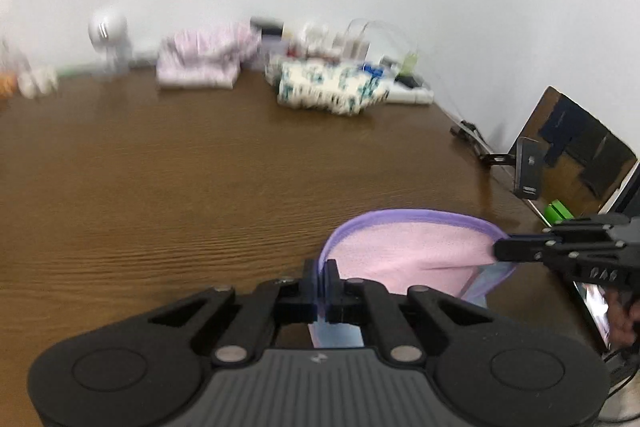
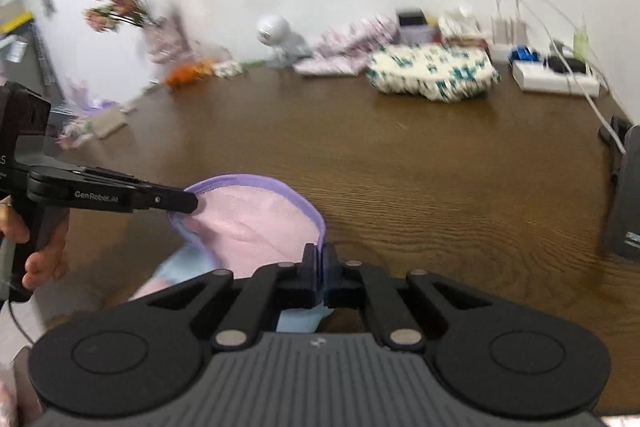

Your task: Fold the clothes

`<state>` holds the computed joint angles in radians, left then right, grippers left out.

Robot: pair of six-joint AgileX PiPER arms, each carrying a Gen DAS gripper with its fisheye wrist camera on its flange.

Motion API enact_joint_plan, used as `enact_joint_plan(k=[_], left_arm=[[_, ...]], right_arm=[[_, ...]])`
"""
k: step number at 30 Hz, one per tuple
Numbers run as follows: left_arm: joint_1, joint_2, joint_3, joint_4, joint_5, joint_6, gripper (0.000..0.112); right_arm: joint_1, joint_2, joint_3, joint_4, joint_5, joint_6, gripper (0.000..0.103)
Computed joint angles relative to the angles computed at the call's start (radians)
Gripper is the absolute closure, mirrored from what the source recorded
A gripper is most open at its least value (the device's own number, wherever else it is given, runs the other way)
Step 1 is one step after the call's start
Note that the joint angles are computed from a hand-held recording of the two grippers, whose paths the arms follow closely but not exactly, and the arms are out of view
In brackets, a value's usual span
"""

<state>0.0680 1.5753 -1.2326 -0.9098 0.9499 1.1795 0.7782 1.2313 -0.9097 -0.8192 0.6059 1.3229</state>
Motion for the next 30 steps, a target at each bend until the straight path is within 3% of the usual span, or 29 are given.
enact_joint_plan(k=[2,5,8,10,12,13,14,16,19,22,26,28,30], left_arm=[[0.06,-0.124,0.124,-0.057,0.016,0.081,0.111],[0.134,-0.214,0.231,-0.043,0.108,0.079,0.11],[0.169,-0.287,0.367,0.021,0.032,0.072,0.11],[0.22,-0.28,0.388,0.026,0.058,0.063,0.11],[0.281,-0.273,0.39,0.029,0.094,0.051,0.105],[0.304,-0.27,0.375,0.038,0.11,0.041,0.097],[0.335,-0.267,0.363,0.03,0.137,0.045,0.089],[0.355,-0.264,0.347,-0.025,0.188,0.058,0.084],[0.378,-0.261,0.328,-0.105,0.257,0.071,0.082],[0.277,-0.313,0.411,-0.192,0.188,0.201,0.079],[0.148,-0.323,0.464,-0.15,0.073,0.241,0.082],[0.167,-0.306,0.481,-0.122,0.064,0.241,0.078],[0.231,-0.293,0.496,-0.138,0.107,0.256,0.076]], right_arm=[[0.099,-0.066,0.041,-0.052,0.062,0.084,0.101],[0.261,-0.131,0.099,-0.108,0.144,0.206,0.101],[0.404,-0.145,0.142,-0.126,0.207,0.312,0.1],[0.475,-0.142,0.16,-0.122,0.234,0.371,0.098],[0.55,-0.157,0.174,-0.162,0.277,0.445,0.092],[0.592,-0.165,0.178,-0.197,0.309,0.486,0.082],[0.635,-0.172,0.181,-0.23,0.343,0.524,0.065],[0.646,-0.158,0.178,-0.3,0.35,0.582,0.058],[0.627,-0.111,0.166,-0.403,0.351,0.658,0.058],[0.585,0.027,0.114,-0.463,0.399,0.736,0.058],[0.542,0.109,0.103,-0.449,0.31,0.712,0.059],[0.538,0.139,0.1,-0.405,0.312,0.681,0.059],[0.548,0.134,0.134,-0.437,0.314,0.75,0.058]])
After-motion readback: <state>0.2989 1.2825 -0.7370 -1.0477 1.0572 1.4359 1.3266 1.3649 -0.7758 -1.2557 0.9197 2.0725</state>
